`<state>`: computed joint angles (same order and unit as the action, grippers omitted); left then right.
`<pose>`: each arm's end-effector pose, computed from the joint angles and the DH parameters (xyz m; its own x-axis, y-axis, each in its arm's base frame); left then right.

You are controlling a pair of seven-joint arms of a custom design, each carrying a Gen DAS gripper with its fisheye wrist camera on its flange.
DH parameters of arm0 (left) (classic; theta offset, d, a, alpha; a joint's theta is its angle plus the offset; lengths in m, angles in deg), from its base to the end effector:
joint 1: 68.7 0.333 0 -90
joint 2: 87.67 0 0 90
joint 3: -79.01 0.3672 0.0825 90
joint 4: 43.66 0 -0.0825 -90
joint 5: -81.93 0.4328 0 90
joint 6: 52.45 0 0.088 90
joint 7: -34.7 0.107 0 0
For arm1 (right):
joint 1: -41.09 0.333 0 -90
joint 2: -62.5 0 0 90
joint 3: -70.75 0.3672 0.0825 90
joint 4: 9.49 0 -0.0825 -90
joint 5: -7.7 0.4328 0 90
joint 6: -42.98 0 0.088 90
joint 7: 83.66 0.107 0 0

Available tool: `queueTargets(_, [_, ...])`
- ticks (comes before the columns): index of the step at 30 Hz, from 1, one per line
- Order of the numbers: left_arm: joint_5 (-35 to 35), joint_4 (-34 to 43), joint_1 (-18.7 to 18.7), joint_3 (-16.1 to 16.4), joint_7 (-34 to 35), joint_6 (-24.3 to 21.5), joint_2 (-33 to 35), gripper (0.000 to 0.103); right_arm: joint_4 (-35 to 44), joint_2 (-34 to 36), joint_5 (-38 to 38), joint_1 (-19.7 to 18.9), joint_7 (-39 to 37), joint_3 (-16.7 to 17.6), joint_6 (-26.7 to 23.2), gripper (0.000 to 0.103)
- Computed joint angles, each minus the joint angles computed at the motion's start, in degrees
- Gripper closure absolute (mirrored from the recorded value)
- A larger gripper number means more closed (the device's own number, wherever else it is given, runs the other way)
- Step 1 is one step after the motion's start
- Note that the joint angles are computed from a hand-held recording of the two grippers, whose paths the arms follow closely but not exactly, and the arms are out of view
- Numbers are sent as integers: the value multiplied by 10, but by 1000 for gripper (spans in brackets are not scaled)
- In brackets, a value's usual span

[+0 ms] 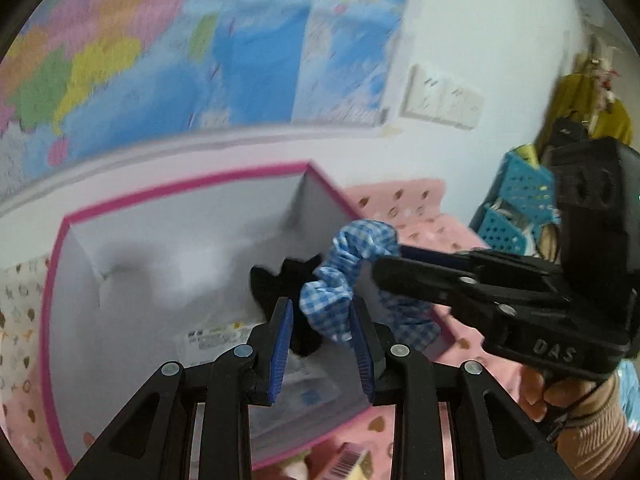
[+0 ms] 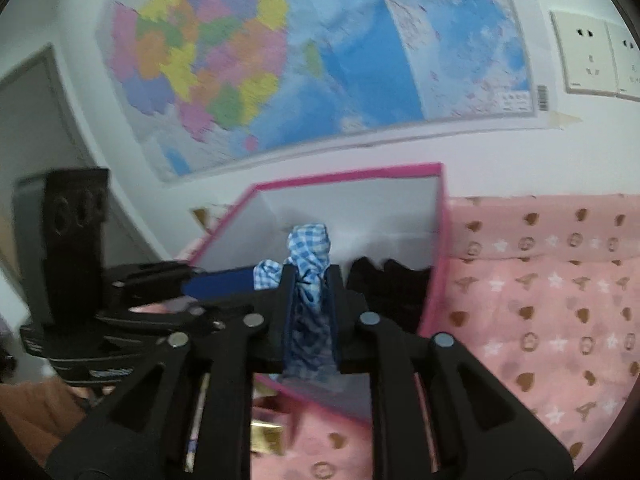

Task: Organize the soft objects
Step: 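Carry the blue gingham scrunchie into the magenta box and open both grippers, then move both grippers down toward the green plush toy beside the box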

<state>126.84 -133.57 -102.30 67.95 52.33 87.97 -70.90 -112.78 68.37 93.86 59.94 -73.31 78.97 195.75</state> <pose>0.5507 -0.5161 0.5791 -0.0260 -0.9863 0.1630 -0.6863 -0.1010 -0.7203 0.6241 0.2814 0.5834 0.7440 -0.6093 -0.2742 -0.4070 -0.0877 -0.9092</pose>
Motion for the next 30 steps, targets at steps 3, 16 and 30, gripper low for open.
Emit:
queueTargets(3, [-4,-14,1,2,-13,-10,-4,72,6,16,-60,12,40,4,59,76])
queueTargets(16, [122,-118,10,-23,-137,11,-96,57,-60,-40,26,13,-64,6,78,59])
queueTargets(30, [153,-239,42,-96,-223,-51,-193,52,-162,-100,53,25,-74,-26,-63,53])
